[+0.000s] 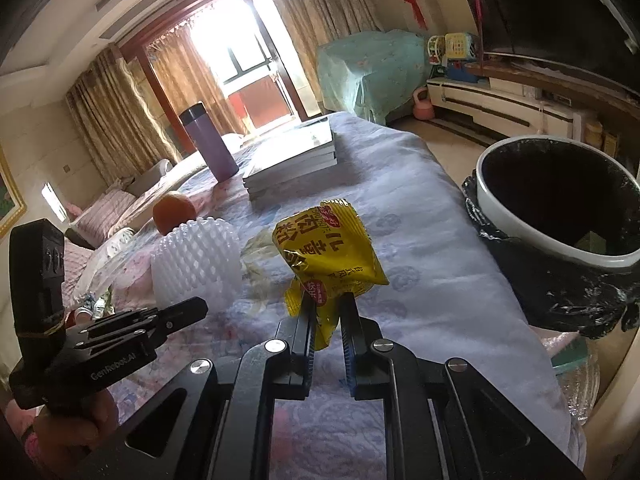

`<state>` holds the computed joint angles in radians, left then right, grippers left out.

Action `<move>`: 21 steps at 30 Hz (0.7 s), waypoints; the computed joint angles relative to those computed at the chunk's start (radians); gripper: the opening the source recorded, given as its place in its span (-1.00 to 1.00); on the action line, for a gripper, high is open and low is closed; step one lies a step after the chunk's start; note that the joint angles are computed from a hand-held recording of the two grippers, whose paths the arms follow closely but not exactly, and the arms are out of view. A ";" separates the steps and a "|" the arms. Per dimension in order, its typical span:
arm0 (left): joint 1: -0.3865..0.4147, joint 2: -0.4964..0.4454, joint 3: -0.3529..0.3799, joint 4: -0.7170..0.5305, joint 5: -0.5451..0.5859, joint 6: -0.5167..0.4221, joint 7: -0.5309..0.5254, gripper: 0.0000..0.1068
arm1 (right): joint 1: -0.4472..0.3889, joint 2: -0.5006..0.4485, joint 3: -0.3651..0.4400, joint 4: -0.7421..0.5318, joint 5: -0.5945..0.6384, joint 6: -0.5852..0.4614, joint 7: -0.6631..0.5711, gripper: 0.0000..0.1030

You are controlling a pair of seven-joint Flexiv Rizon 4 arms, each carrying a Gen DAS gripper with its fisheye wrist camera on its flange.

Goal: Collect trash
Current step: 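Carry the foam net and yellow snack bag over the trash bin with both tools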

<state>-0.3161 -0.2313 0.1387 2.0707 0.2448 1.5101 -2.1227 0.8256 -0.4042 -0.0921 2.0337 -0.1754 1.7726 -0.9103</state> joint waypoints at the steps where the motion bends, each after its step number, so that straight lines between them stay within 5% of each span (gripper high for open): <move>1: 0.004 -0.002 -0.006 -0.001 -0.005 0.000 0.006 -0.77 | 0.002 0.004 -0.001 0.005 0.001 0.003 -0.001 -0.77; 21: 0.002 -0.043 -0.074 -0.066 -0.039 -0.053 0.061 -0.77 | -0.027 0.054 -0.008 0.070 0.049 0.026 -0.023 -0.77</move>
